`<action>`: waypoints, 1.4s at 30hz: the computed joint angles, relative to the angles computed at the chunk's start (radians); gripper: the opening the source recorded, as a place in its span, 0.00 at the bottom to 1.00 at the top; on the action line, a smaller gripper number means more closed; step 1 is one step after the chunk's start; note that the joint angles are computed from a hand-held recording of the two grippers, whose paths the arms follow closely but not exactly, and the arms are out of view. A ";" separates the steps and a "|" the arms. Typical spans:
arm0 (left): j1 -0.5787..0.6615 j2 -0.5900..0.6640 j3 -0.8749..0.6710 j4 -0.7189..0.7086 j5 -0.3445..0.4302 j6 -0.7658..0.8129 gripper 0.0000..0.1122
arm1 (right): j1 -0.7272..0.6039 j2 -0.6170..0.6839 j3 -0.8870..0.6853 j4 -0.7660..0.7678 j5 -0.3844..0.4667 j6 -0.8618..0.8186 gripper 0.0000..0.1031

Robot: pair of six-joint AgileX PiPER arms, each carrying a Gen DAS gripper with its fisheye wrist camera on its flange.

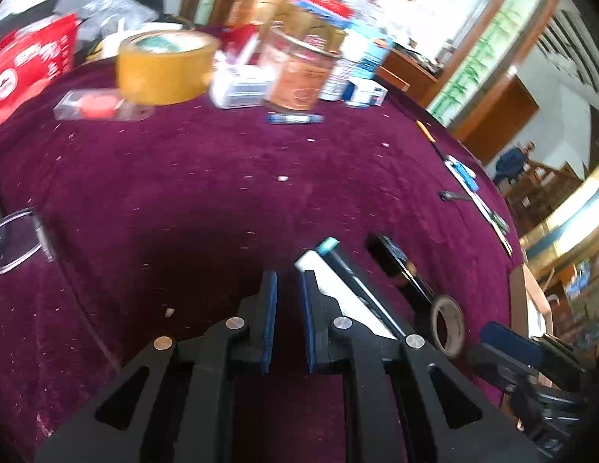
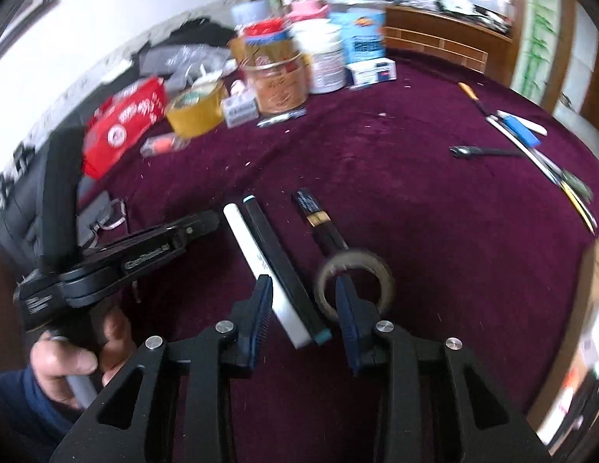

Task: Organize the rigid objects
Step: 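Move both tools back to the table and grasp the white marker and blue-capped black marker, then lift the white marker with the left tool while the right tool lifts the blue-capped marker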

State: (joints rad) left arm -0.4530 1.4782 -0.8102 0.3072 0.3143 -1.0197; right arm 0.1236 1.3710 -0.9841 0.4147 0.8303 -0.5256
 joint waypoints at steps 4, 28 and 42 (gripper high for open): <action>0.011 -0.008 0.009 0.040 -0.003 -0.050 0.09 | 0.067 0.107 -0.073 -0.061 -0.019 0.020 0.29; -0.026 0.022 -0.031 0.036 0.034 0.009 0.09 | 0.039 -0.149 0.259 0.085 0.024 -0.033 0.14; -0.181 0.023 -0.116 0.026 0.248 0.101 0.09 | -0.616 -0.137 0.316 0.482 0.368 -0.585 0.14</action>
State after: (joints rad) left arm -0.6340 1.5010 -0.9264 0.3331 0.5627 -0.9188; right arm -0.4925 1.2339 -0.6677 0.8967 1.1987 -1.1110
